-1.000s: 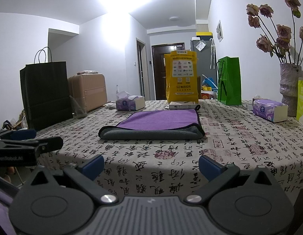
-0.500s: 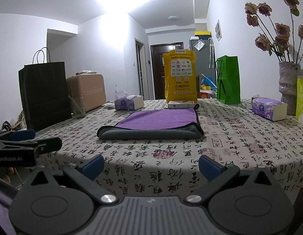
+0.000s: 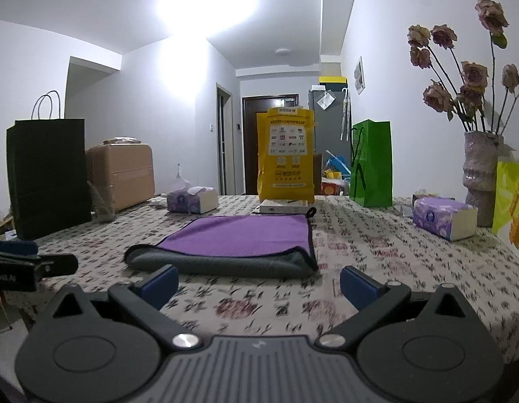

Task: Fold towel

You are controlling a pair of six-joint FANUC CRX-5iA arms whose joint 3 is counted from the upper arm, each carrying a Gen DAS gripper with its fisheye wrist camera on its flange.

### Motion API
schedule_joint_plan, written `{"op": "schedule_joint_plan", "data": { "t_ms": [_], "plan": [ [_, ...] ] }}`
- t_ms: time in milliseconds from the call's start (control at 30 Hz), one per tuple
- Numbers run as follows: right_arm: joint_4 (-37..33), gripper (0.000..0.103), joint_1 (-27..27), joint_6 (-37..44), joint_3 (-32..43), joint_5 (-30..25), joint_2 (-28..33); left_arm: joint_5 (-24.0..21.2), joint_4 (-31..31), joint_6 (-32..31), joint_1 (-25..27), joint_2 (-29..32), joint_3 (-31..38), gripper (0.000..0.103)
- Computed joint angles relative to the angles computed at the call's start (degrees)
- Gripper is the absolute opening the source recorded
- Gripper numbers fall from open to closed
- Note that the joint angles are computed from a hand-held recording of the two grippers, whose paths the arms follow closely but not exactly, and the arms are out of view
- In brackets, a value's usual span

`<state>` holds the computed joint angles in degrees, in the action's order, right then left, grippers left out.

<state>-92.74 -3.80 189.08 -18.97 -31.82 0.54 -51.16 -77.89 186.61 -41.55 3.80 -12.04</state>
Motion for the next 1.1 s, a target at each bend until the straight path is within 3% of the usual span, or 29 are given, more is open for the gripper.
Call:
{"op": "schedule_joint_plan", "data": {
  "t_ms": [133, 200, 300, 367, 467, 600, 700, 767, 833, 933, 1100],
  "plan": [
    [6.6, 0.094, 2.3, -7.5, 5.3, 0.9, 4.2, 4.9, 3.2, -3.5, 5.2, 1.4, 2.0, 0.102],
    [10.3, 0.089, 3.4, -11.5, 7.8, 0.9, 6.3, 7.9, 4.7, -5.8, 7.9, 2.1, 2.9, 0.097],
    [15.5, 0.084, 5.4, -16.6, 11.6, 2.1, 9.3, 11.7, 8.2, -11.0, 12.0, 3.7, 5.0, 0.080],
    [18.3, 0.074, 6.5, -19.1, 14.5, 2.4, 11.6, 14.4, 11.6, -15.8, 15.1, 5.0, 6.6, 0.071],
    [23.2, 0.061, 8.3, -23.3, 19.2, 3.0, 15.3, 17.6, 17.2, -22.8, 19.4, 7.4, 9.1, 0.068],
    [28.6, 0.059, 10.0, -28.4, 24.6, 3.6, 19.5, 23.7, 28.2, -34.6, 25.7, 9.1, 10.1, 0.063],
    [33.9, 0.051, 11.1, -33.6, 28.3, 2.9, 22.5, 29.9, 42.2, -49.5, 31.1, 9.7, 8.1, 0.042],
    [37.0, 0.043, 11.6, -36.9, 30.3, 1.4, 24.2, 31.2, 49.0, -55.9, 33.1, 10.2, 7.2, 0.016],
    [41.0, 0.036, 12.1, -40.7, 32.4, -0.8, 25.9, 31.7, 51.0, -57.9, 33.8, 10.4, 6.7, 0.007],
    [45.3, 0.004, 12.9, -44.0, 34.2, -2.8, 27.6, 31.8, 48.0, -54.6, 33.3, 10.1, 7.0, 0.006],
    [45.5, 0.004, 13.4, -43.7, 35.0, -1.7, 28.0, 30.8, 44.2, -52.0, 32.5, 10.4, 9.2, 0.005]
  ]
}}
